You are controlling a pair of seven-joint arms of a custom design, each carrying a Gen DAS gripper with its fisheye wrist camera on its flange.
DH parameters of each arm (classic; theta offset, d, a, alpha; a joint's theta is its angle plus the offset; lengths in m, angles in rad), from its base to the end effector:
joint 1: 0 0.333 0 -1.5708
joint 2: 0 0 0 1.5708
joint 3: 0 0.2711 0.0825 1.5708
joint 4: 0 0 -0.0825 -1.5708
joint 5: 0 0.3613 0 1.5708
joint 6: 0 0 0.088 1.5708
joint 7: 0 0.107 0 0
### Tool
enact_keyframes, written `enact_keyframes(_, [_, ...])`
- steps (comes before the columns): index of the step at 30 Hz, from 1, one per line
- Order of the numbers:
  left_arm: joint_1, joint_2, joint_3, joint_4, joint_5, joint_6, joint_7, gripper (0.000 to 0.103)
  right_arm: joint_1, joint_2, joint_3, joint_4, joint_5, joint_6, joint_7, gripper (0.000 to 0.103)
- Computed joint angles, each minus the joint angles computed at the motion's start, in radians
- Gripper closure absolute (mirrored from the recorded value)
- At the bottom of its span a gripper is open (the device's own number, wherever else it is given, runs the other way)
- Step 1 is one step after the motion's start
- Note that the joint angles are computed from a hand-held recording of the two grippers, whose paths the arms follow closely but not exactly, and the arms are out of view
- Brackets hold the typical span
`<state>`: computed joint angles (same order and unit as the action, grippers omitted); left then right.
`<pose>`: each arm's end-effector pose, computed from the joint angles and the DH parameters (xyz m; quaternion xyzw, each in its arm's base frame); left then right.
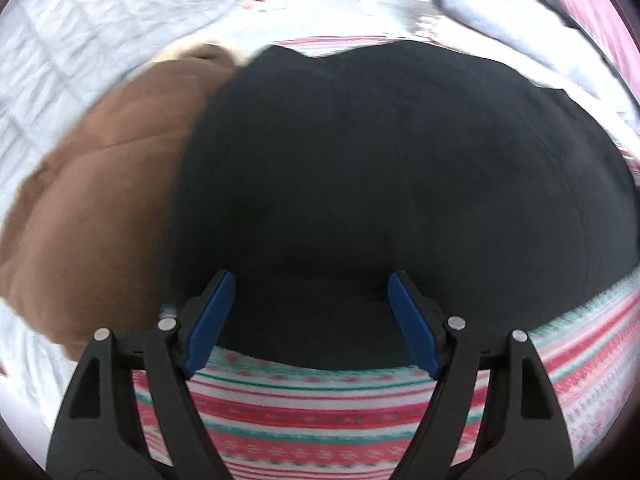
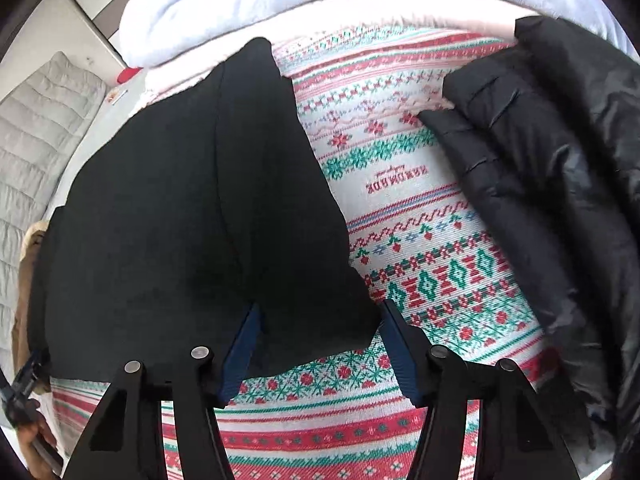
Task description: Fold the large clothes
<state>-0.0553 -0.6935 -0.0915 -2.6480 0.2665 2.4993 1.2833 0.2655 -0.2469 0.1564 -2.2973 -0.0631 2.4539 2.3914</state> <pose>0.3826 -0.0592 0.4882 -0.6673 0.6839 -0.1475 0.2553 0.4512 0.2052 0.4571 -0.5592 0.8037 -0.0754 0.1886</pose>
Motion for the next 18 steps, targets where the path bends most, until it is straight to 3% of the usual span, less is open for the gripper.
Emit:
enact_keyframes(6, [-0.006, -0.017, -0.023, 0.030, 0.021, -0.038, -0.018, 0.024, -0.001, -0.007, 0.007, 0.019, -0.013, -0.033, 0.046, 0.042])
enact_keyframes(9, [-0.045, -0.082, -0.039, 0.003, 0.027, 0.031, -0.018, 0.024, 0.004, -0.088, 0.003, -0.054, 0.037, 0.027, 0.088, 0.041])
enact_keyframes(14, [-0.233, -0.044, 0.014, 0.025, -0.109, 0.073, 0.094, 0.024, 0.100, -0.184, -0.093, -0.210, 0.390, 0.175, -0.019, 0.041])
enact_keyframes(18, [-0.242, 0.068, -0.061, 0.093, -0.099, 0.130, 0.097, 0.024, 0.146, -0.221, -0.127, -0.272, 0.593, 0.284, -0.146, 0.041])
